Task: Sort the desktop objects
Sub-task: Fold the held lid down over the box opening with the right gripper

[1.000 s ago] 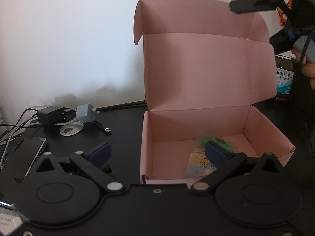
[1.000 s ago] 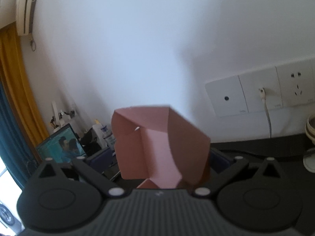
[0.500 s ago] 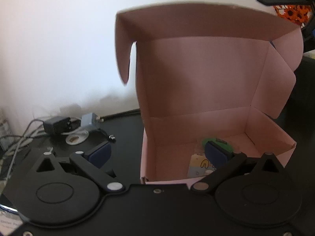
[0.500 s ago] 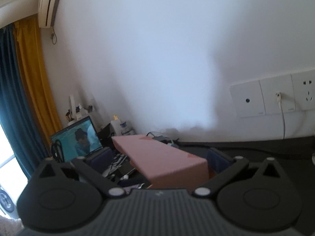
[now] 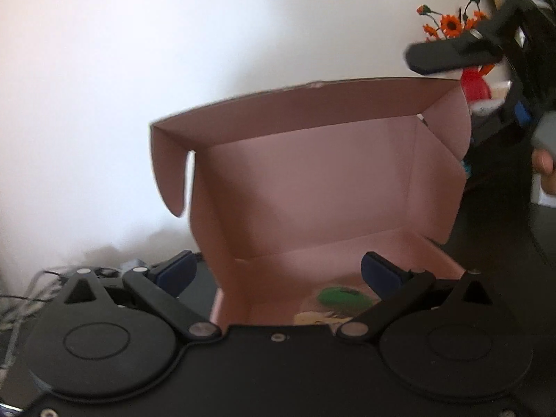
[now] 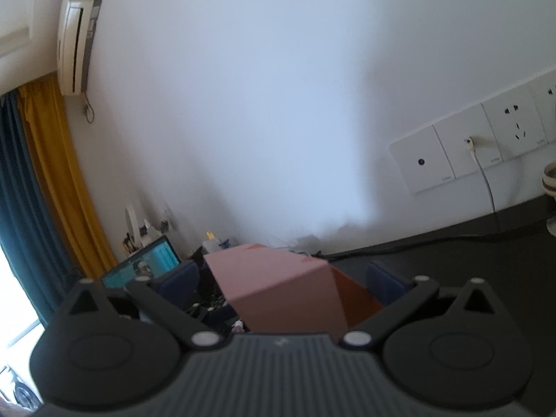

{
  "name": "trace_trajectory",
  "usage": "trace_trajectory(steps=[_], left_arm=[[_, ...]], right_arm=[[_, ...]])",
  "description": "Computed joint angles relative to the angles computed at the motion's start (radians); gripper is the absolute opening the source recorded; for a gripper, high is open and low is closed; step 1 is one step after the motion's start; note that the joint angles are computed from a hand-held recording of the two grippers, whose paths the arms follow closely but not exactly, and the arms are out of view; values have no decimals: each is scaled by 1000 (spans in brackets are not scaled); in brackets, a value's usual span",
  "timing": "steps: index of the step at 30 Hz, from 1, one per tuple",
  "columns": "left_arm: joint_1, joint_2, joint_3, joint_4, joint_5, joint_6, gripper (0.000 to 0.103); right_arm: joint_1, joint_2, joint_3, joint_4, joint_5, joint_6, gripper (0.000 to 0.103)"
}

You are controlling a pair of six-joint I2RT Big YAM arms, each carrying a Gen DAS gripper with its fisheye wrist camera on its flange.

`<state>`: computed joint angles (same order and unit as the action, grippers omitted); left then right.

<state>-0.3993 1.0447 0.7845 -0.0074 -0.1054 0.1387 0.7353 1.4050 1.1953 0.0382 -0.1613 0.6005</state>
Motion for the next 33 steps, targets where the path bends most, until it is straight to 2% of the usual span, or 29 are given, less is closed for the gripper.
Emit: trace_trajectory(steps=[2, 7, 16, 25, 33], left_arm=[[8, 4, 5, -4, 29, -9, 103], [20, 13, 13, -2, 50, -29, 103], [16, 15, 11, 2, 43, -11, 103], [20, 32, 34, -37, 47, -50, 103], [17, 30, 29, -54, 44, -46, 103]], right_arm=[[1, -3, -11, 10, 1, 18, 102], [0, -33, -69, 54, 7, 70, 102], [38, -27, -95, 91, 6, 107, 102], [29, 16, -72, 89, -21, 151, 102], [17, 43, -20, 16, 7, 110, 102]])
